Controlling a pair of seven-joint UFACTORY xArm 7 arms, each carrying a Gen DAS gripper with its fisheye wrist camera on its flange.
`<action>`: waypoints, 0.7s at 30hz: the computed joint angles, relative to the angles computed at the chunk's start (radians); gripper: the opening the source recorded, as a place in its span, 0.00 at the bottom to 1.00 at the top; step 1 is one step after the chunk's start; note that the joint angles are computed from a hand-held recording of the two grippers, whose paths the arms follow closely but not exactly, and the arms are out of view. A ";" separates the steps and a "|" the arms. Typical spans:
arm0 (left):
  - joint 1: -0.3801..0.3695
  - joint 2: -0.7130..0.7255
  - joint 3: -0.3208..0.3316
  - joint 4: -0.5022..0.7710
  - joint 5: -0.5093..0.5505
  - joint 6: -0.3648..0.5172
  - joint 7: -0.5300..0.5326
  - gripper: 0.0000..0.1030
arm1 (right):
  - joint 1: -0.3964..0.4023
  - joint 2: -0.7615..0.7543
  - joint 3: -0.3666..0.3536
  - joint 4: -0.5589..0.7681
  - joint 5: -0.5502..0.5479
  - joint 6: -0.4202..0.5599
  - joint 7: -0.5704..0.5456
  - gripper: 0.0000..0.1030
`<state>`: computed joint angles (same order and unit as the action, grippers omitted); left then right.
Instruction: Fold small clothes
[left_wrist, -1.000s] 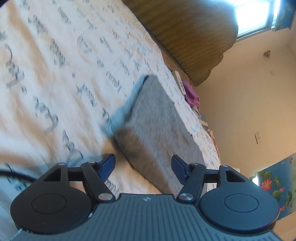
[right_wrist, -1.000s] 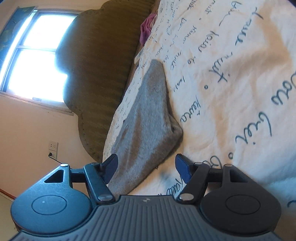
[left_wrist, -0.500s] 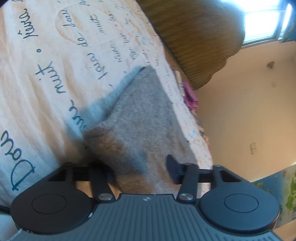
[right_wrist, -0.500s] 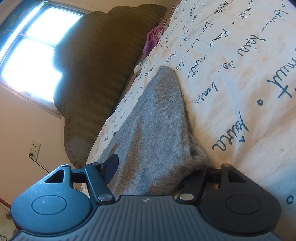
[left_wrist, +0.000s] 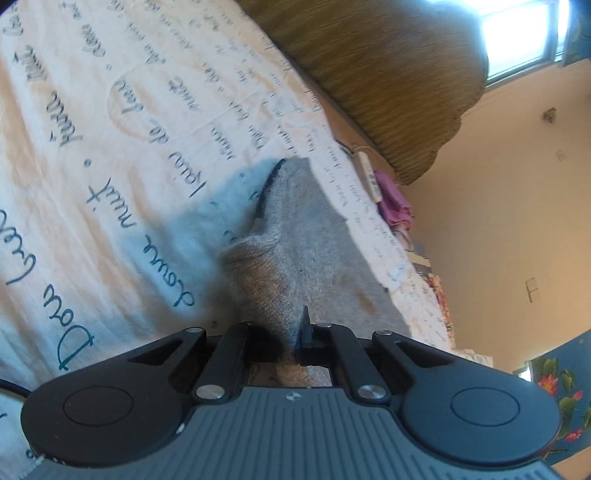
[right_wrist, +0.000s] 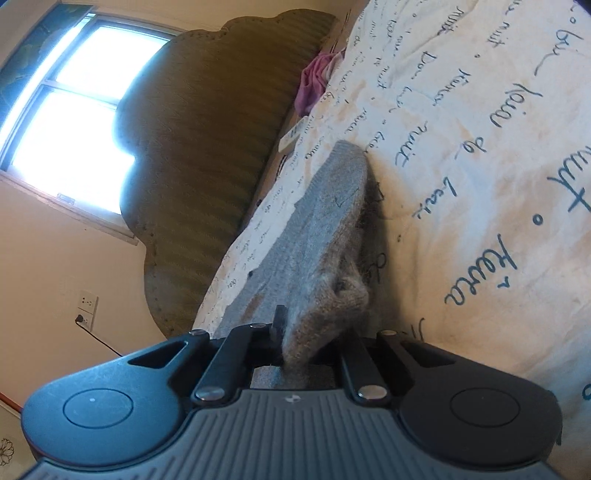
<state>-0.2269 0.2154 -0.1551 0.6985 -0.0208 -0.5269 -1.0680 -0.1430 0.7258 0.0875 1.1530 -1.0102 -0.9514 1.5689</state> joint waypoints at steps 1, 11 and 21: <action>-0.003 -0.019 0.001 -0.010 -0.006 0.004 0.003 0.06 | -0.002 -0.009 -0.001 -0.002 -0.008 -0.004 -0.002 0.05; 0.013 -0.156 0.007 -0.144 0.105 -0.028 -0.087 0.05 | -0.009 -0.073 -0.028 -0.092 -0.052 -0.081 -0.019 0.05; 0.000 -0.186 0.029 -0.250 0.168 -0.080 -0.158 0.05 | -0.021 -0.136 -0.053 -0.250 -0.059 -0.182 -0.068 0.05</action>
<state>-0.2264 0.0293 -0.1256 0.4482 0.1468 -0.6072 -1.2256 -0.1639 0.5897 0.0348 0.9032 -1.0697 -1.1333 1.5010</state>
